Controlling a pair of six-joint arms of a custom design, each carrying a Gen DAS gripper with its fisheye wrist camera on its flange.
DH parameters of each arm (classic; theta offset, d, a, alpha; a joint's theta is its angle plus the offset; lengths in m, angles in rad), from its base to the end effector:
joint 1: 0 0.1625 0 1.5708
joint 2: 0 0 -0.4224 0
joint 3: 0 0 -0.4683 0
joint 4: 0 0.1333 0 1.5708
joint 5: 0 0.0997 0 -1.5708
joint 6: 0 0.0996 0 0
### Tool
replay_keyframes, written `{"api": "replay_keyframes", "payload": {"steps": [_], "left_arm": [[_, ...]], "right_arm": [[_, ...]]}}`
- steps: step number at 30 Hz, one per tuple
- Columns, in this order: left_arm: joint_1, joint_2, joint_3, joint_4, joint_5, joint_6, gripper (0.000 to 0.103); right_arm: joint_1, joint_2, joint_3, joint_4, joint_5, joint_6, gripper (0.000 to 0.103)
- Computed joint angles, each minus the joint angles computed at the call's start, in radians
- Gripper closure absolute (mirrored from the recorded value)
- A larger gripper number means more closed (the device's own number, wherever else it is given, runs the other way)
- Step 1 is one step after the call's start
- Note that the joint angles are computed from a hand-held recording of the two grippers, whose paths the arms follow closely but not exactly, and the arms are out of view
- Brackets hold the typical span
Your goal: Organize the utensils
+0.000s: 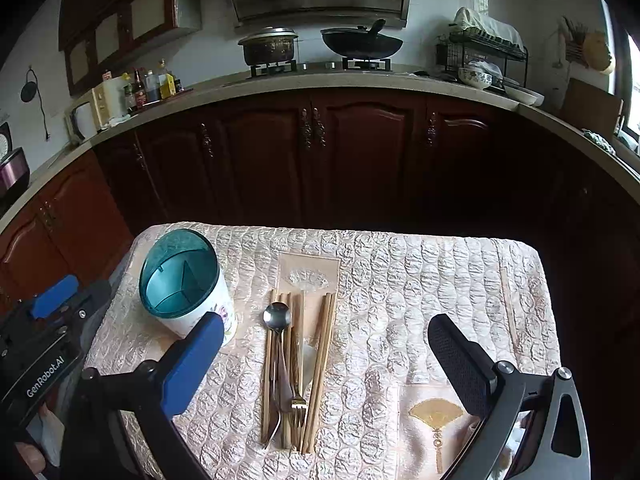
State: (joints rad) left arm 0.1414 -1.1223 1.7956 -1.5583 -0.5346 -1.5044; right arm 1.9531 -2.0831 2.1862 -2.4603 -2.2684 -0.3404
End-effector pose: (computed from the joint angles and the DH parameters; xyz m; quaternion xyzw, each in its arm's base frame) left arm -0.5575 -0.3006 0.1487 0.1357 0.8239 -0.4336 0.3389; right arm 0.2073 -0.3297 0.4991 0.1844 -0.8583 0.3666 0.3081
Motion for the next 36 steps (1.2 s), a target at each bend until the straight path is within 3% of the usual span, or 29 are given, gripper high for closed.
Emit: {"api": "replay_keyframes", "payload": {"steps": [4, 17, 21, 36], "left_arm": [[0.001, 0.001, 0.001, 0.001, -0.001, -0.003, 0.046], [0.004, 0.008, -0.003, 0.009, -0.005, -0.007, 0.046], [0.004, 0.009, -0.004, 0.023, -0.003, -0.016, 0.046], [0.008, 0.005, 0.005, 0.013, -0.015, -0.015, 0.046]], "right_arm": [[-0.005, 0.004, -0.007, 0.021, -0.004, 0.012, 0.0], [-0.001, 0.015, 0.02, -0.078, -0.029, -0.07, 0.0], [-0.012, 0.008, 0.017, -0.044, -0.01, -0.04, 0.0], [-0.01, 0.02, 0.024, -0.052, -0.042, -0.055, 0.0]]}}
